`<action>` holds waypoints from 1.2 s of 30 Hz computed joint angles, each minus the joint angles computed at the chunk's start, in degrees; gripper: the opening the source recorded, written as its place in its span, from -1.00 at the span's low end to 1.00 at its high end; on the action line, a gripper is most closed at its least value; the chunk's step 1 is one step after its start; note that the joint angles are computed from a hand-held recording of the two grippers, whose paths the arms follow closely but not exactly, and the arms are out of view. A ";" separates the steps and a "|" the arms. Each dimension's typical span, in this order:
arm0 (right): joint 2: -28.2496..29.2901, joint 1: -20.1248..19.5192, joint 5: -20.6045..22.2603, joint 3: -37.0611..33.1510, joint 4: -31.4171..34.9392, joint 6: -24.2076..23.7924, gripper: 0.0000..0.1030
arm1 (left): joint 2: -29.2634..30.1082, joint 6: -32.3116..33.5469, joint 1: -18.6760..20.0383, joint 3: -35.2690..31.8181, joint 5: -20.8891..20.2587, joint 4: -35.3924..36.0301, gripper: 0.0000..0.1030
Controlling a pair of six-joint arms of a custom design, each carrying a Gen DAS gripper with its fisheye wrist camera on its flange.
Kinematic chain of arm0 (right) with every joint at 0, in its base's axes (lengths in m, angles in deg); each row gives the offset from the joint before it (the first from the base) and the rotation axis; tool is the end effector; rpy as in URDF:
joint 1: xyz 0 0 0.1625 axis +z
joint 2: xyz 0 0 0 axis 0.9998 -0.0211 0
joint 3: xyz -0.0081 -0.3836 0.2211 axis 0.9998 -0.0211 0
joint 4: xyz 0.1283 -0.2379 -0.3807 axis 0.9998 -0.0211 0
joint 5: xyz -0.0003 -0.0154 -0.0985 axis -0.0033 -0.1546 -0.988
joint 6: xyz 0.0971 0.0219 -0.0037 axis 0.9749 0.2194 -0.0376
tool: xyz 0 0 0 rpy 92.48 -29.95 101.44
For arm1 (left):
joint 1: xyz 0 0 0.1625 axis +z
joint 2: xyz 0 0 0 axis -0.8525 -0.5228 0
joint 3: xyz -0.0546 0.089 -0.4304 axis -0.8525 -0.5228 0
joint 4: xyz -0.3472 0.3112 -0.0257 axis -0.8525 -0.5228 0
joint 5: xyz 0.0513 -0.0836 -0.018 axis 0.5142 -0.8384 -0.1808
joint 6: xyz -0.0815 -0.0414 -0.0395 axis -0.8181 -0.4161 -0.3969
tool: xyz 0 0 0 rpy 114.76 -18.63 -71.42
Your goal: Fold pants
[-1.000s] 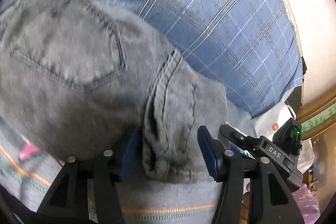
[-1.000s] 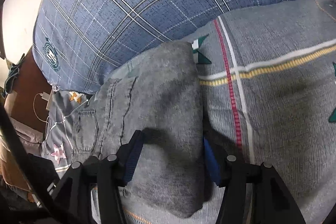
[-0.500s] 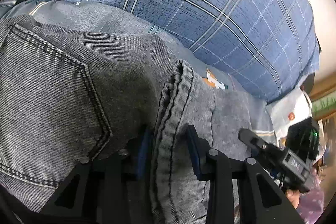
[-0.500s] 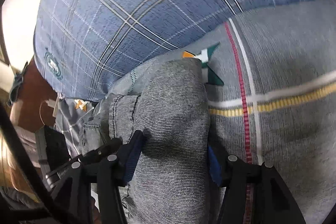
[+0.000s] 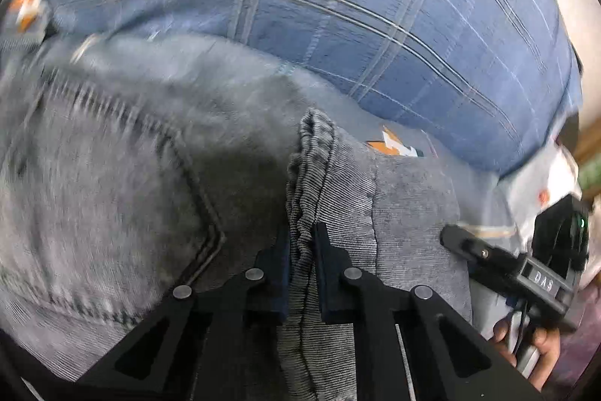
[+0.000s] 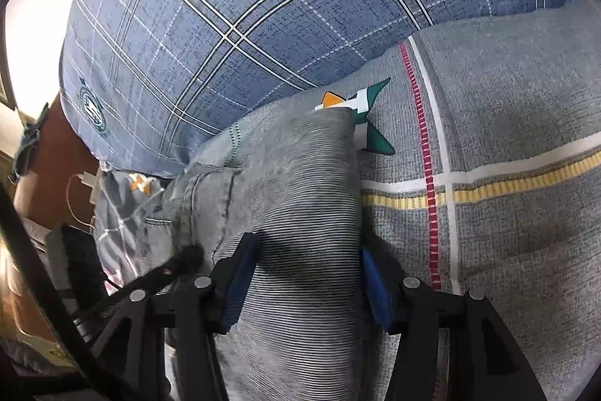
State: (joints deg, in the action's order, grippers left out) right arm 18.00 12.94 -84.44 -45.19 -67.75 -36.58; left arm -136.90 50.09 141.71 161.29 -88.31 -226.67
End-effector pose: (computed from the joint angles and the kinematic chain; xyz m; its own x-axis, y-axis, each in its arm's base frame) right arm 0.3065 -0.8930 -0.0488 -0.9819 -0.1328 0.1349 -0.1628 0.9560 -0.2439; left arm 0.0869 -0.7622 0.3184 -0.9285 -0.2420 -0.2816 -0.0332 0.8095 -0.5862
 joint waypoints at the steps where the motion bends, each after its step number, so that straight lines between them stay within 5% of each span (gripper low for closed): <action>1: -0.09 0.23 -0.45 0.04 0.16 -0.37 0.11 | -0.44 0.34 -0.28 0.78 0.17 -1.45 -0.78; 10: -0.12 0.90 -3.14 0.59 -0.01 -1.60 0.11 | 0.76 3.51 -1.07 0.55 6.12 -1.86 -0.75; 14: 0.51 1.81 -6.60 0.31 -0.47 -3.75 0.11 | 0.54 2.15 -0.66 0.75 5.03 -2.41 -0.70; 17: -0.35 2.42 -7.58 1.89 -2.64 -5.29 0.11 | -0.76 0.98 -1.11 1.67 5.42 -3.81 -0.48; 19: -1.47 3.29 -9.60 3.91 -4.98 -6.66 0.11 | -2.37 1.23 -1.85 3.40 5.84 -6.65 -0.09; 22: -4.46 4.87 -11.21 9.47 -11.41 -10.06 0.13 | -5.63 1.79 -3.19 6.80 6.93 -9.67 0.22; 27: -8.36 6.49 -4.70 17.24 -18.05 -10.72 0.15 | -12.76 -3.99 -2.48 13.23 4.82 -9.24 0.24; 36: -1.79 10.03 1.49 10.73 -8.43 -11.36 0.15 | -20.16 -15.90 5.63 16.64 1.20 -11.66 0.24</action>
State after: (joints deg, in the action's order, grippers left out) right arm 16.21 22.96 -82.94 -34.46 -76.19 -47.94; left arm -157.06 34.20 147.34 177.93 -87.11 -238.32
